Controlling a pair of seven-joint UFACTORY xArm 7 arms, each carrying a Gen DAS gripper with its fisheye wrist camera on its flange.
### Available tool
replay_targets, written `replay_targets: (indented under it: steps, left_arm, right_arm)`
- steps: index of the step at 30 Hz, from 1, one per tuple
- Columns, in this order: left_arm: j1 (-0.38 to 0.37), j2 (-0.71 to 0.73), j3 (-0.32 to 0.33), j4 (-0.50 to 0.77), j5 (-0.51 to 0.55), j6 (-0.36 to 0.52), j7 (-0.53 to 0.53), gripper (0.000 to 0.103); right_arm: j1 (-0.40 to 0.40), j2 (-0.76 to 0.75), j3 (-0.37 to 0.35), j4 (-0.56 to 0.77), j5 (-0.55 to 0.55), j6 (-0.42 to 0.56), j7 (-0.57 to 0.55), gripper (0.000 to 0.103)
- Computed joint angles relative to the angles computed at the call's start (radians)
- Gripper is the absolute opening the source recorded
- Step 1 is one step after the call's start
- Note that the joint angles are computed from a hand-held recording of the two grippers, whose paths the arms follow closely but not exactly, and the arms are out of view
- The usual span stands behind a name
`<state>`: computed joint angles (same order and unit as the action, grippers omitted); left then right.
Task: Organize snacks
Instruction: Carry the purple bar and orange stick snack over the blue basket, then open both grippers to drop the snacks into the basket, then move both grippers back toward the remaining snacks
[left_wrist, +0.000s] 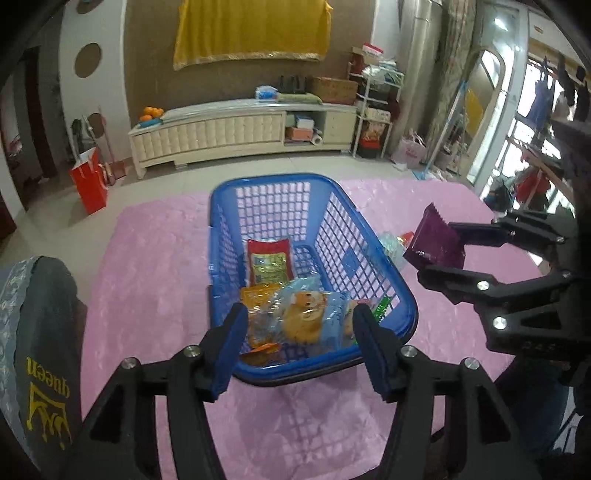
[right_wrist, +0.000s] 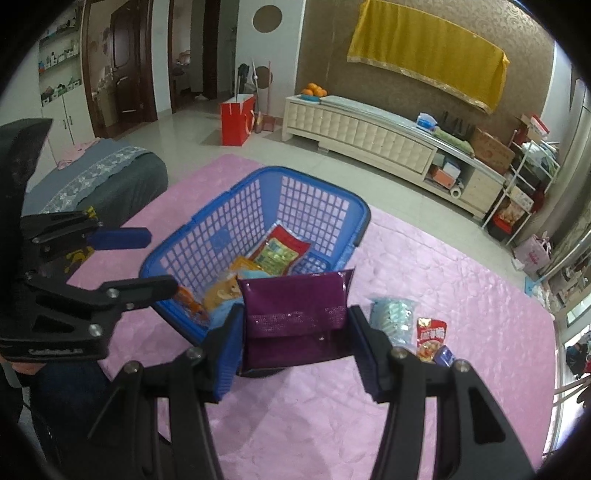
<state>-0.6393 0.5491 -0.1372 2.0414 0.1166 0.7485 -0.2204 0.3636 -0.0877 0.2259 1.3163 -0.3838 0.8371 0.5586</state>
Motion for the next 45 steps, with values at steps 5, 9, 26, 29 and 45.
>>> replay_targets:
  steps: [5,9,26,29,45]
  left_arm:
    - [0.022,-0.077,0.018,-0.103,0.016,-0.035,-0.046,0.057]
    - [0.05,-0.121,0.022,-0.175,0.029,-0.051,-0.087,0.057]
    - [0.141,-0.15,-0.009,-0.277,-0.027,-0.071,-0.13,0.057]
    - [0.137,-0.146,-0.01,-0.278,-0.028,-0.067,-0.129,0.057]
    - [0.054,-0.1,-0.023,-0.141,0.003,-0.006,-0.124,0.057]
  right_arm:
    - [0.02,0.068,0.003,0.076,0.011,-0.013,-0.015,0.059]
    - [0.052,0.14,-0.005,0.15,0.012,-0.004,-0.035,0.059]
    - [0.168,0.397,-0.084,0.411,0.051,0.083,-0.134,0.065]
    - [0.163,0.419,-0.08,0.439,0.093,0.108,-0.172,0.076]
    - [0.1,0.129,-0.069,0.152,0.003,0.075,-0.151,0.085]
